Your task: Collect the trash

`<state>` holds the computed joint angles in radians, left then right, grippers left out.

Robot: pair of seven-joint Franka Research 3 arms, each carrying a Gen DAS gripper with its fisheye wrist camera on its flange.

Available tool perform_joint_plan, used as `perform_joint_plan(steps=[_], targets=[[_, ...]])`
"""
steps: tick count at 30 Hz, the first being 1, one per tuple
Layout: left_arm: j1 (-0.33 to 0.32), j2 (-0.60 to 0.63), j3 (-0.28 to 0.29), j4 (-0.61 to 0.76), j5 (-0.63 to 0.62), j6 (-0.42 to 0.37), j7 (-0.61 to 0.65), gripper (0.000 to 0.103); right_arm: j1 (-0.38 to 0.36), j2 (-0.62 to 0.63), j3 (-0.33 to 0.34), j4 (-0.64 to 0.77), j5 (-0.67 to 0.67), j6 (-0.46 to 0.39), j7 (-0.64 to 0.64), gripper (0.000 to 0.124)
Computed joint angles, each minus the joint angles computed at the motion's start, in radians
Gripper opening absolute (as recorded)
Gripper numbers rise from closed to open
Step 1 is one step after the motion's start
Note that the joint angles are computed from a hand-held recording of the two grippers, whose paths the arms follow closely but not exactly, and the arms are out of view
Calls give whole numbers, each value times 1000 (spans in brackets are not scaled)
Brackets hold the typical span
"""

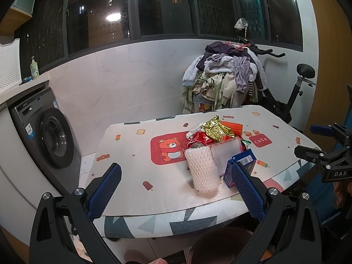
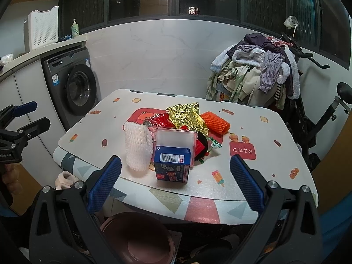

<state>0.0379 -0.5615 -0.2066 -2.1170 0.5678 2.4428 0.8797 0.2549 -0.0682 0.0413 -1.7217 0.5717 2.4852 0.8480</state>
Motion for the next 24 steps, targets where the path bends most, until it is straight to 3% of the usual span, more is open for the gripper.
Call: perform_joint_plan(steps=[24], targets=[[2,-2,-2,-11,8,8,-11,98,1,1,0,-1,4,5,-4,97]])
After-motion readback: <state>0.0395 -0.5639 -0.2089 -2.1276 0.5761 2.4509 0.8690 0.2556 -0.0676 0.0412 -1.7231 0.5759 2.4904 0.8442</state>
